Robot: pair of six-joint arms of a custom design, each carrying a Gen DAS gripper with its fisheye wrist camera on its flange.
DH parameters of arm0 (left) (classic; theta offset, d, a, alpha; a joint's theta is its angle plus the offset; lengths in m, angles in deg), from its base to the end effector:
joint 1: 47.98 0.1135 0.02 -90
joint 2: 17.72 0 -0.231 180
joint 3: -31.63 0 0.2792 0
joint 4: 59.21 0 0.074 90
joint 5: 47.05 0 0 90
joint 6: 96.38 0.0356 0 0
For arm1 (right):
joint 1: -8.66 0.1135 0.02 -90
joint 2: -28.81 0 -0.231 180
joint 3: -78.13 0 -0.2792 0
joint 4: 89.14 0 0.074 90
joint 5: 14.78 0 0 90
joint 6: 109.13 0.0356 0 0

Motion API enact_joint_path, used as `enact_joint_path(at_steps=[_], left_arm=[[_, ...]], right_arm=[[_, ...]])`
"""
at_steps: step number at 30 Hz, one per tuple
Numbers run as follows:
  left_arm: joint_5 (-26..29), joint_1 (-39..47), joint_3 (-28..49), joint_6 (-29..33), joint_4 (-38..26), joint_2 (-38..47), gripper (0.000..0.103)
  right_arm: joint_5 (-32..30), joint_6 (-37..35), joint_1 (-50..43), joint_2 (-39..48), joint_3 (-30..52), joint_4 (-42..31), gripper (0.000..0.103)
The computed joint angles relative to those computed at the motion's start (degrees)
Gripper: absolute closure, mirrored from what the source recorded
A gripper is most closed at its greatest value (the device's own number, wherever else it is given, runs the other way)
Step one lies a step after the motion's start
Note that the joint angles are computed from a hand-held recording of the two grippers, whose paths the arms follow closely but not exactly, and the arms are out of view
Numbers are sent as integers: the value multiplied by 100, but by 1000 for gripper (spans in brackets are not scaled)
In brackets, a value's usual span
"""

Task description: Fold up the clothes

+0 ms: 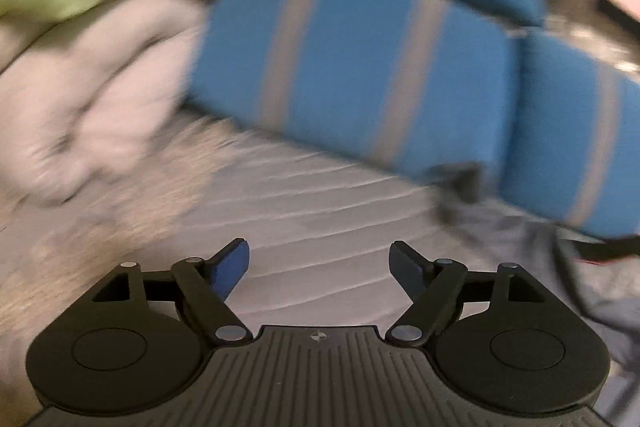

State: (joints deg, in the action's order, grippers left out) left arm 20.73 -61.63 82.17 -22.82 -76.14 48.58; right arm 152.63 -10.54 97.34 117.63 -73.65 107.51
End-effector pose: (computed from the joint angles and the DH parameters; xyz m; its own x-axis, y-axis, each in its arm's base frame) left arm 0.2810 -0.0544 0.1914 -0.4777 -0.1536 -0.8650 -0.2356 0.9709 -0.0423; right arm 0.0396 0.2103 0.0445 -0.0459 -0.5804 -0.8130 -0.1971 0.8032 -0.5622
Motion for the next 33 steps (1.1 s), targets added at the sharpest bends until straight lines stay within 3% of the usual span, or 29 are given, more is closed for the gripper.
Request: enact_joint_path(at_steps=[2,4,6,10,16,19,21,26,30,33], left_arm=[[-149,-389,-338,244,941,188,26],[-179,-663,-484,308,1337,360,26],[35,-781,-172,365,957,546,26],[68,-868,-193,107,1123,388,24],[262,-653,-183,8,1082,402,23],[302,-561,-271,-6,1016,289,23],[372,-459,-388,-39,1001,116,23],[567,-236,-547,-79,866,-183,23],[700,-144,-564,-69,711,-305,23],[748,-117,-530,-57,582,-334,23]], right_arm=[[105,246,-42,-295,28,-502,0],[205,440,-74,-672,67,-1057,0],[99,777,-167,-1341,190,-1985,0],[-500,1783,-393,-2914,672,-4275,0],[-1151,2602,-978,-3974,1798,-6162,0],[-1376,2440,-1215,-4293,2131,-6268,0],[-1713,1945,-1460,-4594,2136,-5910,0],[-3058,1234,-2460,-4947,1867,-5167,0],[-4244,370,-3332,-4638,1479,-4348,0],[-4701,-699,-3611,-3928,1237,-3330,0]])
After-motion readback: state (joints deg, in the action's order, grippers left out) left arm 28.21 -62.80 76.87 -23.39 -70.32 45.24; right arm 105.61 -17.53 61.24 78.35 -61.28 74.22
